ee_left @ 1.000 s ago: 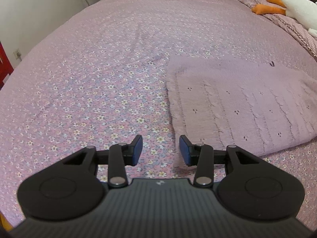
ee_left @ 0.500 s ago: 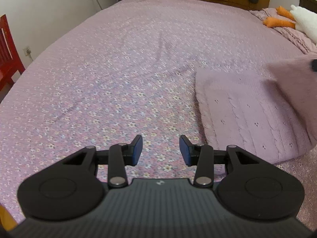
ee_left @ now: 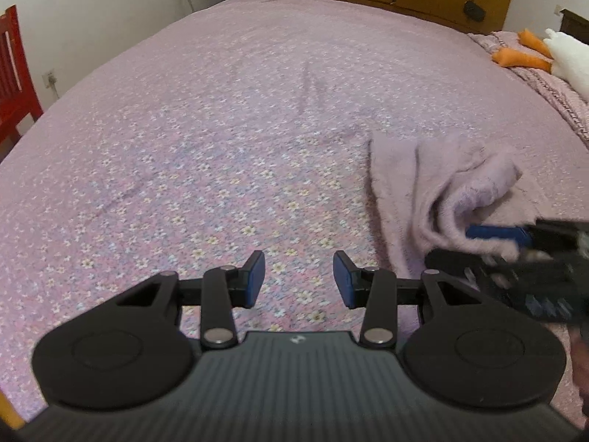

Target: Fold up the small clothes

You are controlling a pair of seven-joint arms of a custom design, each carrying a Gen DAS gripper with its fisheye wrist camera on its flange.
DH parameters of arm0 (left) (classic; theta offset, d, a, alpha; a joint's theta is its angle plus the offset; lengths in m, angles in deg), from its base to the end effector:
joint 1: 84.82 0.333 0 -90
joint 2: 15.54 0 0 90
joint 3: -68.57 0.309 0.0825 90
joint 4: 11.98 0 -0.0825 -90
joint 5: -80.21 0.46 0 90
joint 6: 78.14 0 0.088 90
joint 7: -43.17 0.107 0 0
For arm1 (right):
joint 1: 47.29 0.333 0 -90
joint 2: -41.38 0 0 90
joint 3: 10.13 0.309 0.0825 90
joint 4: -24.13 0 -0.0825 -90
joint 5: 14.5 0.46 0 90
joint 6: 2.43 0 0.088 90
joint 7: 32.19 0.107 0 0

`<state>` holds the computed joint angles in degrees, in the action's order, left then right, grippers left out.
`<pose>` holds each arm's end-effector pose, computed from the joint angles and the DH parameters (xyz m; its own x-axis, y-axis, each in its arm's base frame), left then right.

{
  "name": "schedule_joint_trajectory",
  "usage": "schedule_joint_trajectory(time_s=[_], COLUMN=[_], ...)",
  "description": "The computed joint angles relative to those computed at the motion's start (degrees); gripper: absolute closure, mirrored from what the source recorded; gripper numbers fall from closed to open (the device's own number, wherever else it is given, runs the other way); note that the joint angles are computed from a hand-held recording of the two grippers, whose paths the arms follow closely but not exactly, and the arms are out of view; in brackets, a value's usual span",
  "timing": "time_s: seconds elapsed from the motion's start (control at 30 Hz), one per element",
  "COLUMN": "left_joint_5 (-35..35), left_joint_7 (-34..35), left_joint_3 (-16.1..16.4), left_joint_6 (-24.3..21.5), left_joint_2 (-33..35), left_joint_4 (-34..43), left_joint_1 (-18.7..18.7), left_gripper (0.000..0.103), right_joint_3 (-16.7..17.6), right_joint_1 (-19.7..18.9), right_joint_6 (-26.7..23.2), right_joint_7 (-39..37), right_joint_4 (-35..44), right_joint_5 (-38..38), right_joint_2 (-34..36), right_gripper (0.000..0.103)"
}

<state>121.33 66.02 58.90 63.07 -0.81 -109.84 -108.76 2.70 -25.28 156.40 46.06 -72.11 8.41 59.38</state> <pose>0.6232 -0.4040 0.4607 0.1186 -0.9900 0.0769 -0.7410 -0.1398 -0.6567 0.6455 0.4070 0.4743 0.5259 -0.8014 -0.2848 -0.6958 -0.2129 -0.6859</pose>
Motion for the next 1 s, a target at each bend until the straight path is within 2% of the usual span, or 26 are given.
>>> schedule_joint_trajectory(time_s=[0.07,0.17,0.2,0.27,0.33,0.4,0.5,0.57,0.63,0.73,0.8,0.83,0.87,0.93,1.0], left_joint_5=[0.23,0.84,0.89,1.3,1.44,-0.3,-2.88,-5.13,-6.82,-7.92,-7.52,-7.39,-7.85,-7.55,-4.52], left_joint_7=[0.21,0.66,0.88,1.11,1.93,5.65,12.59,17.83,21.04,23.97,22.79,21.53,20.46,15.51,8.73], left_joint_3=[0.0,0.32,0.46,0.94,1.41,1.22,1.42,1.58,2.55,5.43,8.13,9.0,9.26,10.82,13.14], left_joint_6=[1.77,5.02,5.88,8.01,8.79,8.63,6.43,3.33,-1.02,-5.83,-6.5,-5.11,-4.11,-2.93,-0.13], left_joint_2=[0.75,2.31,2.93,4.72,6.93,9.8,15.45,20.34,25.42,33.77,37.37,37.39,36.92,34.48,30.22], left_joint_4=[0.88,2.59,3.29,5.34,8.08,11.73,19.35,26.15,33.62,45.78,50.77,50.39,49.45,45.83,39.37], left_joint_1=[0.0,-0.41,-0.65,-1.37,-2.48,-3.03,-4.75,-5.89,-7.72,-10.63,-12.26,-12.48,-12.29,-12.58,-13.26], left_gripper=[0.06,0.06,0.056,0.039,0.037,0.037,0.037,0.037,0.037,0.037,0.041,0.064,0.081,0.083,0.084], right_joint_3=[1.29,0.43,-0.45,-2.88,-5.02,-6.24,-6.58,-6.16,-5.14,-3.01,-1.53,-0.74,-0.41,0.85,0.11], right_joint_1=[-1.74,-2.65,-2.56,-1.92,-1.74,-2.33,-3.42,-4.17,-5.29,-6.41,-7.19,-7.79,-8.06,-8.83,-6.95], right_joint_6=[2.91,7.29,8.46,10.31,11.53,11.81,12.56,12.08,10.85,11.65,12.15,11.99,11.4,9.58,11.4], right_joint_7=[-3.83,-7.2,-6.71,-1.5,6.04,10.9,12.53,11.19,8.35,2.95,0.51,-1.09,-1.69,-4.67,-4.65], right_joint_4=[-5.67,-13.25,-15.3,-18.69,-20.6,-21.96,-22.25,-21.28,-19.87,-17.33,-15.88,-14.99,-14.04,-12.99,-13.04], right_joint_5=[3.69,8.06,8.59,5.68,0.87,-0.03,5.24,10.19,15.76,22.72,25.68,27.46,28.09,30.68,26.73], right_joint_2=[-4.84,-10.81,-12.42,-14.95,-15.7,-16.37,-15.58,-14.15,-12.69,-9.53,-7.96,-7.16,-6.4,-6.07,-6.11], right_gripper=[0.028,0.023,0.023,0.022,0.022,0.022,0.022,0.022,0.022,0.02,0.02,0.02,0.02,0.02,0.02])
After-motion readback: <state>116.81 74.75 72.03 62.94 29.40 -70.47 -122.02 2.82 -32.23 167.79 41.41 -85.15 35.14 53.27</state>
